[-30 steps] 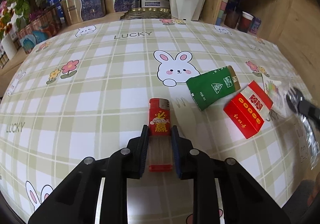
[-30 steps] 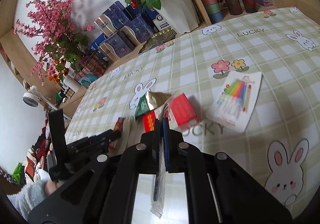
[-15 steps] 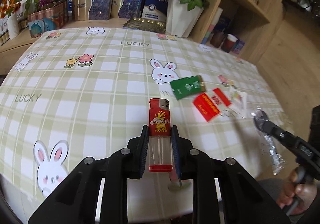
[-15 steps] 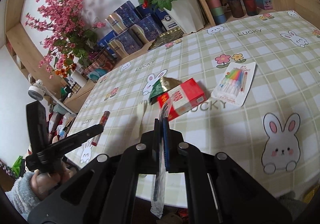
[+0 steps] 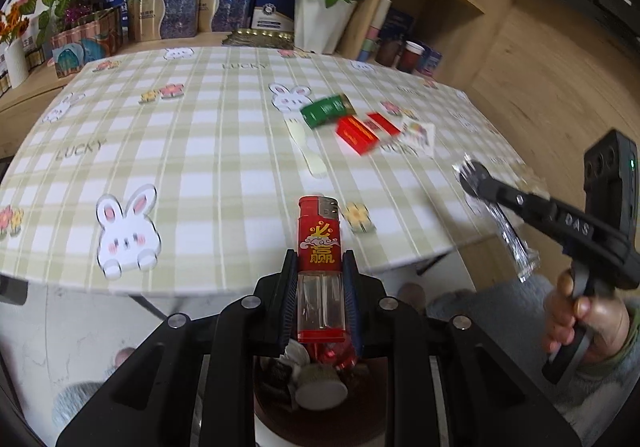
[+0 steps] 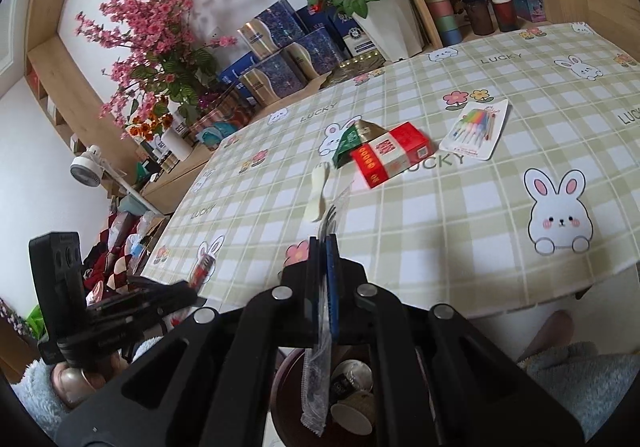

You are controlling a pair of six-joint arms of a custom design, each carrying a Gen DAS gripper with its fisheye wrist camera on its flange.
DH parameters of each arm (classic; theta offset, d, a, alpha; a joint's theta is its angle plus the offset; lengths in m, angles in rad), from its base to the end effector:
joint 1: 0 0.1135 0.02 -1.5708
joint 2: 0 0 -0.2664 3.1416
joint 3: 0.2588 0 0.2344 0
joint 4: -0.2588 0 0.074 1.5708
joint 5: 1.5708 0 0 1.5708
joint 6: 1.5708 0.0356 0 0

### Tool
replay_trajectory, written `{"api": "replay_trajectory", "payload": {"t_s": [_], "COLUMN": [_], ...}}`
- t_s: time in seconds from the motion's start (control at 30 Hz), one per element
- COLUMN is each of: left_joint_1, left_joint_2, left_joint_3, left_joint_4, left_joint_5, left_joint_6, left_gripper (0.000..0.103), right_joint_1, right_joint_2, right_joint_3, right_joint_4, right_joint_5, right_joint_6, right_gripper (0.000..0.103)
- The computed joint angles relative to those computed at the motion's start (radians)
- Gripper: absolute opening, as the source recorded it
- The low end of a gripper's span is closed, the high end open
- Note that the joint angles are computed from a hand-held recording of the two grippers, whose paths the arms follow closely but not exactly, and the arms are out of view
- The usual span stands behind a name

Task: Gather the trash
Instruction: 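Drop the lighter into the bin with the left gripper while the right gripper drops the plastic bag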

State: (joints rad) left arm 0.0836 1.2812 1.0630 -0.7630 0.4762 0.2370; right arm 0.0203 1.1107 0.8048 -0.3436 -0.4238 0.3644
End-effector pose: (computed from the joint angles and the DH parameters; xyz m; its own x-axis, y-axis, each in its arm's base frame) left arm 0.2374 0.0035 0.2905 -0.7629 0.1455 -0.6299 0.3692 0.8979 -0.2398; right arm 0.2203 0.0191 0.2768 -0.6882 0.3110 -0.6555 -0.1077 0.8497 0.5162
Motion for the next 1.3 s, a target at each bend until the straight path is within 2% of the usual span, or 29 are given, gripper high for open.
{"api": "replay_trajectory", "payload": {"t_s": [0.23, 0.4, 0.77, 0.83, 0.9, 0.97, 1.1, 1.17, 1.3], "left_joint_1": [-0.018, -0.04, -0.047, -0.046, -0.043, -0.037, -0.034, -0.026, 0.005], "left_joint_2": [-0.128, -0.151, -0.119, -0.119, -0.131, -0.166, -0.25, -0.298, -0.344], "left_joint_3": [-0.134, -0.196, -0.213, -0.213, -0.218, -0.231, -0.258, -0.276, -0.296], "left_joint_4": [-0.056, -0.058, -0.054, -0.044, -0.026, 0.008, 0.064, 0.088, 0.113], "left_joint_5": [0.014, -0.009, -0.032, -0.039, -0.049, -0.072, -0.133, -0.154, -0.195], "left_joint_6": [0.054, 0.049, 0.034, 0.03, 0.02, 0.002, -0.036, -0.059, -0.108], "left_gripper": [0.022, 0.022, 0.022, 0.025, 0.043, 0.053, 0.083, 0.091, 0.095], "right_joint_1": [0.053, 0.069, 0.058, 0.059, 0.062, 0.077, 0.114, 0.128, 0.166], "right_joint_2": [-0.117, -0.168, -0.215, -0.215, -0.213, -0.212, -0.211, -0.214, -0.21], "right_joint_3": [-0.044, -0.067, -0.102, -0.108, -0.112, -0.117, -0.132, -0.142, -0.167], "right_joint_4": [-0.055, -0.089, -0.115, -0.116, -0.116, -0.113, -0.107, -0.106, -0.104], "right_joint_5": [0.035, 0.045, 0.037, 0.035, 0.036, 0.046, 0.074, 0.089, 0.134], "right_joint_6": [0.014, 0.015, 0.011, 0.013, 0.012, 0.013, 0.019, 0.026, 0.052], "right_gripper": [0.007, 0.007, 0.007, 0.007, 0.007, 0.007, 0.007, 0.007, 0.007]}}
